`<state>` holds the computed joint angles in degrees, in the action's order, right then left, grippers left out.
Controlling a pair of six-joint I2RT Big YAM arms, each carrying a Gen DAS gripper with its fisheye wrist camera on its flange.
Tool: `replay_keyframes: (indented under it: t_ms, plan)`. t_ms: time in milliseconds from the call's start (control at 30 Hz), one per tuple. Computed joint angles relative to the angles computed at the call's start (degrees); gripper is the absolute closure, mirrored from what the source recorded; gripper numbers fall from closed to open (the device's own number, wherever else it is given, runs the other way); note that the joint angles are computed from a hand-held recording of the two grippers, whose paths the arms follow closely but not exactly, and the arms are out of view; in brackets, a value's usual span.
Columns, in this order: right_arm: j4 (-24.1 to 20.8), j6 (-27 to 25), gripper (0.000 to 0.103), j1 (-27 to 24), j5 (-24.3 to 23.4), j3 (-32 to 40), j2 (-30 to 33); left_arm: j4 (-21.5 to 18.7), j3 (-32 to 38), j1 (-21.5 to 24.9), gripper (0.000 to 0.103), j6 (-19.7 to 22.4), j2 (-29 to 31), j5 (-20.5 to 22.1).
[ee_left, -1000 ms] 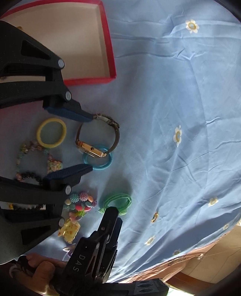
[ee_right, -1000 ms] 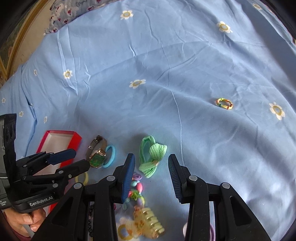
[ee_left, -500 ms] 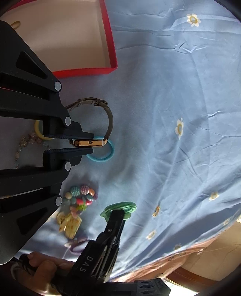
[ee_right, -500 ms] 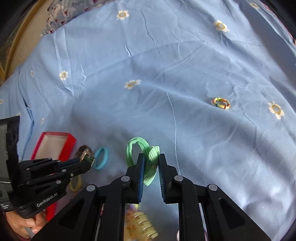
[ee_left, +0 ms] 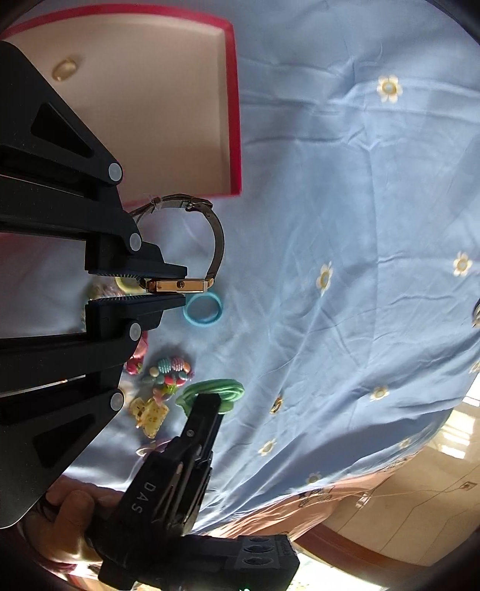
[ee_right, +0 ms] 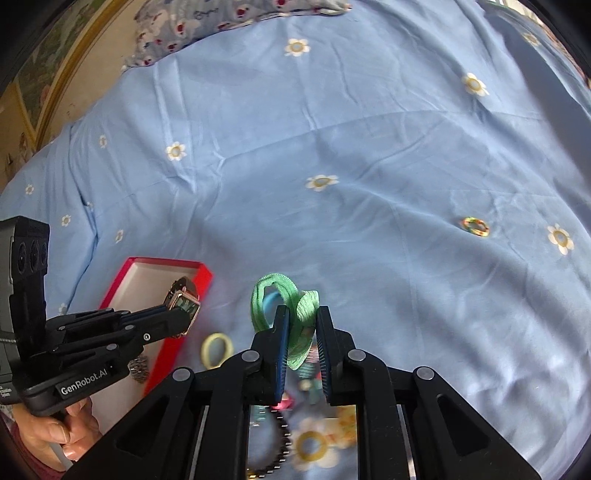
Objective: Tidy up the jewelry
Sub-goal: 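Carry the watch with the left tool while the right tool carries the green hair tie to the box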
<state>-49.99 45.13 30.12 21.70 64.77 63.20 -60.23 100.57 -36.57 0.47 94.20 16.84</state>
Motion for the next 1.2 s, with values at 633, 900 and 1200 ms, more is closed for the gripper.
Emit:
replay_keyframes:
  t_ms: [633, 900, 1200]
  plan:
    - [2.3, -3.7, 0.089, 5.9, -3.1, 10.2, 11.7, 2.0, -6.8, 8.6, 0.096, 0.5, -6.0, -0.4]
    - [2.2, -5.6, 0.089, 6.9, -4.8, 14.7, 16.4, 2.3, -7.9, 11.9, 0.096, 0.6, -5.9, -0.6]
    - [1.3, -8.2, 0.089, 6.9, -7.3, 19.3, 22.4, 1.8, -7.3, 14.0, 0.096, 1.3, -3.7, -1.7]
